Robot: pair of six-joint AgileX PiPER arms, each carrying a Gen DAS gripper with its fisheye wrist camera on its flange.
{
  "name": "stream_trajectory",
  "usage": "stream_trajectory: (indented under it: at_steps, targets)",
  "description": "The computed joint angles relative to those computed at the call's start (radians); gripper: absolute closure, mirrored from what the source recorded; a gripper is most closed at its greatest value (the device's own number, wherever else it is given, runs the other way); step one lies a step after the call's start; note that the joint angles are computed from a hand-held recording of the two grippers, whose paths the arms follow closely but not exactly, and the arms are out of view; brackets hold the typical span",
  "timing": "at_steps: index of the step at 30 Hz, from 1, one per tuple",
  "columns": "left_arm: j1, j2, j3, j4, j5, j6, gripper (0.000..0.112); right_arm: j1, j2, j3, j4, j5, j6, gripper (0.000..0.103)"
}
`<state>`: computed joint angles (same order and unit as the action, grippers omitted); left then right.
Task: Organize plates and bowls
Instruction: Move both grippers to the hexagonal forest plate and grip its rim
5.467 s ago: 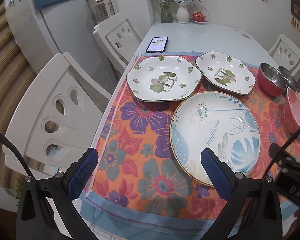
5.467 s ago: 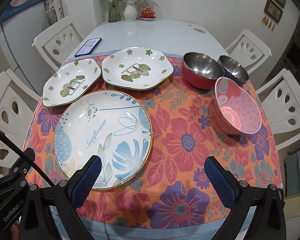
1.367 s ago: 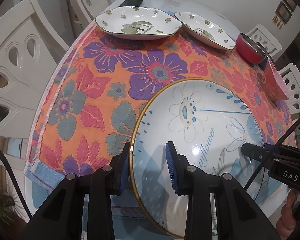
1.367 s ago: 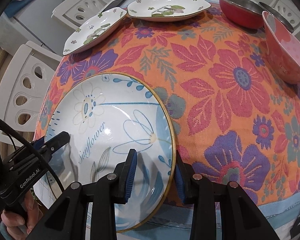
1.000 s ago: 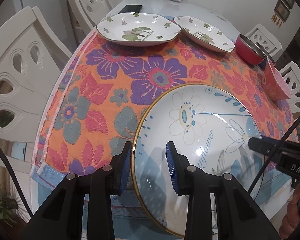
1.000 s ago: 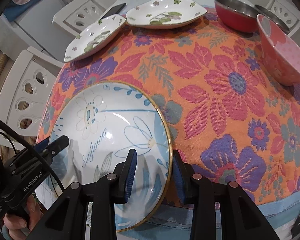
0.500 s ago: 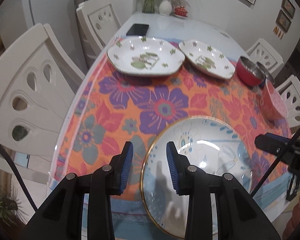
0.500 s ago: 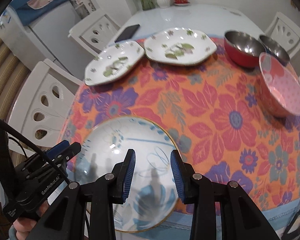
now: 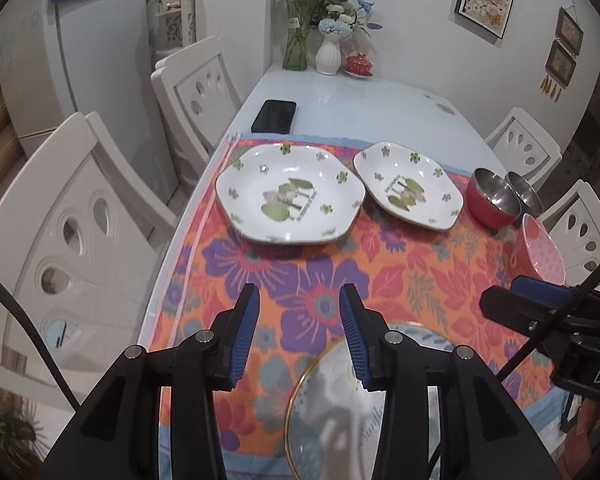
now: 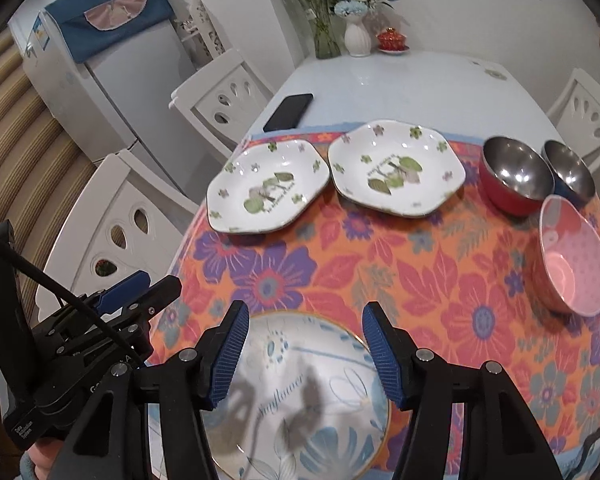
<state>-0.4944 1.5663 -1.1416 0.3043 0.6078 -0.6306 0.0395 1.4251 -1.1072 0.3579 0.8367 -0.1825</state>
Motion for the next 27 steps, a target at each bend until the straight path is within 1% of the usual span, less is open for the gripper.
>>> stream_trajectory:
  at_steps: [8, 13, 14, 15, 16, 18, 22, 24, 27]
  targets:
    - [0.068, 0.092, -0.097, -0.083, -0.002, 0.121, 0.073, 0.017, 0.120, -0.103, 0.004, 0.003, 0.025, 0.046]
    - [0.124, 0.174, -0.179, -0.140, 0.006, 0.200, 0.069, 0.029, 0.235, -0.218, -0.001, 0.013, 0.048, 0.046]
    - [0.134, 0.193, -0.199, -0.148, 0.011, 0.213, 0.064, 0.032, 0.256, -0.238, -0.001, 0.015, 0.051, 0.046]
    - [0.144, 0.215, -0.222, -0.157, 0.017, 0.224, 0.054, 0.034, 0.288, -0.269, -0.002, 0.019, 0.056, 0.046]
    - [0.155, 0.235, -0.241, -0.169, 0.014, 0.237, 0.050, 0.035, 0.310, -0.290, 0.000, 0.023, 0.059, 0.046]
    - [0.173, 0.262, -0.264, -0.194, -0.001, 0.266, 0.049, 0.037, 0.364, -0.339, 0.005, 0.032, 0.068, 0.046]
    - [0.206, 0.374, -0.384, -0.185, 0.024, 0.316, 0.049, 0.028, 0.485, -0.445, 0.040, 0.065, 0.077, 0.046]
    - [0.242, 0.443, -0.465, -0.251, 0.053, 0.381, 0.049, 0.024, 0.542, -0.493, 0.058, 0.080, 0.087, 0.046]
    - [0.305, 0.559, -0.613, -0.377, 0.117, 0.492, 0.049, 0.019, 0.629, -0.574, 0.080, 0.108, 0.112, 0.046]
